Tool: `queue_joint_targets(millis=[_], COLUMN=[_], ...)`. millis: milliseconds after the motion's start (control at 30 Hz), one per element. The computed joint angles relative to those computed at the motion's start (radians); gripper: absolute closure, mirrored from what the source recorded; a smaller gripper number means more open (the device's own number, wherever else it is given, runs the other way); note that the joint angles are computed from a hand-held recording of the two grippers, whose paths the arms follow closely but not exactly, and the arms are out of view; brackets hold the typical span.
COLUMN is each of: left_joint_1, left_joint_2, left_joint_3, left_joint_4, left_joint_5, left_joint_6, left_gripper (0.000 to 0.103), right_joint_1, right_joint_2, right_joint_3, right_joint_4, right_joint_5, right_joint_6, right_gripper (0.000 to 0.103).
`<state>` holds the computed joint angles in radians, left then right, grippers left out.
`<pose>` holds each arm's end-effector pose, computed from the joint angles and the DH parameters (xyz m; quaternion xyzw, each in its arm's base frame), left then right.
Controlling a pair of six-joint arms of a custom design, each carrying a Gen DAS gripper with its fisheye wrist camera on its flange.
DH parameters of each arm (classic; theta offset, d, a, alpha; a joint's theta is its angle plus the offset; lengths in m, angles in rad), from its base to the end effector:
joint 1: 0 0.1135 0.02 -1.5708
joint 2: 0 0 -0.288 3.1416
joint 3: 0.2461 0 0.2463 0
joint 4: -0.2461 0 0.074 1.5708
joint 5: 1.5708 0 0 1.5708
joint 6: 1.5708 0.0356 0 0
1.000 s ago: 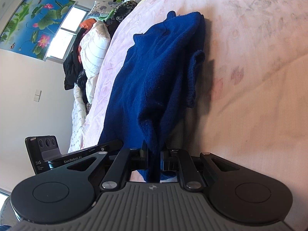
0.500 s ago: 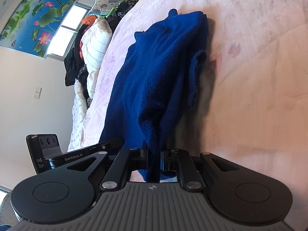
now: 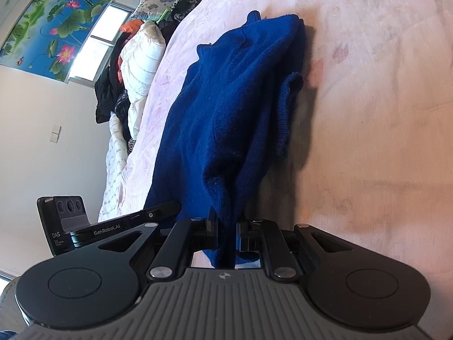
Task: Fold small clothes
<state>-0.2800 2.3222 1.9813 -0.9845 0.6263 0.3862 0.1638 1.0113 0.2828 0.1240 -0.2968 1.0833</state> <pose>0.4621 -0.1546 0.2009 0.3444 0.8800 -0.2991 0.1325 0.1702 0.0387 0.1819 0.3271 0.8153 0.3746 0.2965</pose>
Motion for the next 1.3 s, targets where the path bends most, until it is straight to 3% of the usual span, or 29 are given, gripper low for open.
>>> queue_joint_targets(millis=[300, 500, 567, 667, 767, 800, 900, 933, 967, 1000, 1067, 1133, 1167, 1267, 1300], left_joint_1=[0.006, 0.049, 0.043, 0.026, -0.006, -0.016, -0.032, -0.027, -0.020, -0.015, -0.025, -0.028, -0.023, -0.010, -0.010], left_joint_2=[0.002, 0.134, 0.134, 0.037, -0.173, -0.247, -0.421, -0.455, -0.477, -0.493, -0.501, -0.488, -0.488, -0.492, -0.499], left_joint_3=[0.004, 0.254, 0.234, 0.004, -0.333, -0.449, -0.752, -0.829, -0.891, -0.950, -1.029, -1.076, -1.101, -1.174, -1.176], left_joint_4=[-0.011, -0.251, -0.222, -0.007, 0.318, 0.440, 0.792, 0.885, 0.961, 1.032, 1.123, 1.171, 1.180, 1.287, 1.275], left_joint_5=[0.010, 0.127, 0.086, 0.016, -0.094, -0.139, -0.234, -0.236, -0.221, -0.209, -0.248, -0.275, -0.281, -0.270, -0.263], left_joint_6=[0.005, 0.006, 0.011, 0.023, 0.077, 0.097, 0.090, 0.049, 0.015, -0.010, -0.045, -0.069, -0.075, -0.070, -0.054], left_gripper=[0.092, 0.091, 0.091, 0.089, 0.082, 0.079, 0.051, 0.038, 0.031, 0.031, 0.031, 0.031, 0.031, 0.031, 0.031], right_joint_1=[0.029, 0.009, 0.007, 0.059, 0.131, 0.180, 0.433, 0.547, 0.653, 0.748, 0.909, 1.001, 1.040, 1.089, 1.096], right_joint_2=[-0.025, -0.069, -0.052, 0.039, -0.013, -0.057, -0.133, -0.113, -0.074, -0.018, 0.157, 0.308, 0.365, 0.514, 0.550], right_joint_3=[-0.007, -0.002, 0.004, 0.012, -0.022, -0.016, 0.066, 0.108, 0.147, 0.187, 0.283, 0.356, 0.381, 0.456, 0.484], right_joint_4=[-0.014, -0.026, -0.045, -0.060, -0.045, -0.088, -0.328, -0.421, -0.506, -0.587, -0.782, -0.915, -0.956, -1.006, -1.029], right_joint_5=[0.019, -0.002, -0.012, 0.047, 0.169, 0.246, 0.589, 0.726, 0.842, 0.936, 1.080, 1.126, 1.135, 1.129, 1.129], right_joint_6=[0.011, 0.013, 0.001, -0.009, 0.054, 0.077, 0.153, 0.212, 0.288, 0.370, 0.587, 0.751, 0.800, 0.808, 0.810], right_gripper=[0.088, 0.088, 0.088, 0.088, 0.076, 0.073, 0.068, 0.067, 0.063, 0.057, 0.046, 0.046, 0.041, 0.025, 0.021])
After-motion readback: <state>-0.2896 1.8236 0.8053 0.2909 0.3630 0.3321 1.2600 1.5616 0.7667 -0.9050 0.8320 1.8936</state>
